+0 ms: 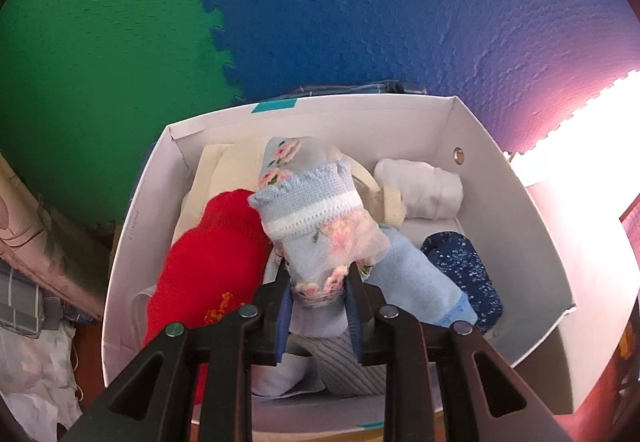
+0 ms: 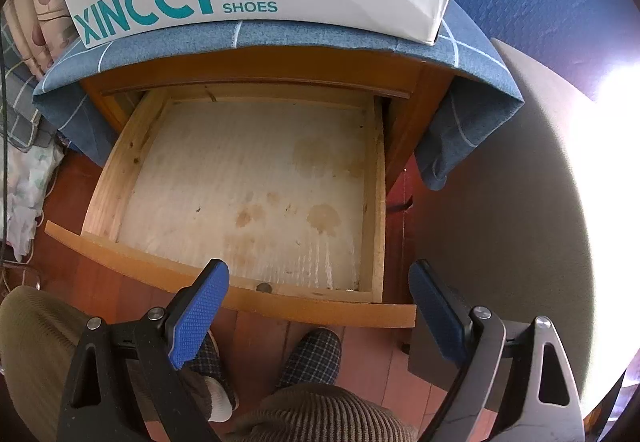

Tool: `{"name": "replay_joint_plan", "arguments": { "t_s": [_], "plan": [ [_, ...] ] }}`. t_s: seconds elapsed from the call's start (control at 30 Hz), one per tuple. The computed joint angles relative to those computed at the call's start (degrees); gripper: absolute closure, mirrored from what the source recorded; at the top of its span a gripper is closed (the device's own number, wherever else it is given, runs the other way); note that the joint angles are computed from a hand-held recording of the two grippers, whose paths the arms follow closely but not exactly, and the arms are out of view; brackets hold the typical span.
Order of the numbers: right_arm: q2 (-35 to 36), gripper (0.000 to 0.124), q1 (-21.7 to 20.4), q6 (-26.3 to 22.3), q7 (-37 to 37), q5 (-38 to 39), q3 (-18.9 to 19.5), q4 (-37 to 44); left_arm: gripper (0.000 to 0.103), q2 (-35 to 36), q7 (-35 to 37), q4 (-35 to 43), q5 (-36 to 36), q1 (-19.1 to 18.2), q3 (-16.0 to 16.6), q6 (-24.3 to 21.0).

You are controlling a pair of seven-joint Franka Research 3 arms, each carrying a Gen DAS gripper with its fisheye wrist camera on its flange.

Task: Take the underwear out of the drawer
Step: 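Lower the floral underwear into the white box and open the left tool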

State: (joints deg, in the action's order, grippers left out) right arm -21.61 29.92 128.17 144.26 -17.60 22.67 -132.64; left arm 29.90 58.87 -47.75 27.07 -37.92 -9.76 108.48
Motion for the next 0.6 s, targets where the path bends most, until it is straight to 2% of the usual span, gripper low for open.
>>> {"name": "replay_joint_plan", "arguments": {
  "t_s": [0.17, 0.27, 0.43, 0.6],
  "plan": [
    [-0.08, 0.034, 0.01, 0.26, 0.08, 0.34, -0.19, -0.11, 0.073, 2.53, 0.00, 4.52, -0.55, -0.82, 0.52, -2.54],
    [-0.07, 0.034, -0.08, 0.08, 0.05, 0.14, -0.11, -0.06, 0.065, 2.05, 0.15, 4.27, -1.28, -0.74, 0.50, -2.17],
    [0.05, 0.034, -0.12, 0.09, 0.11, 0.03, -0.07, 0.06, 0.049, -0.56, -0.48, 1.22, -0.16, -0.95, 0.75, -0.51],
    [0.26, 0.034, -0.06, -0.14, 0.19, -0.19, -0.01, 0.32, 0.047, -3.76, -1.84, -2.84, 1.53, -0.47, 0.02, 1.93]
  ]
}}
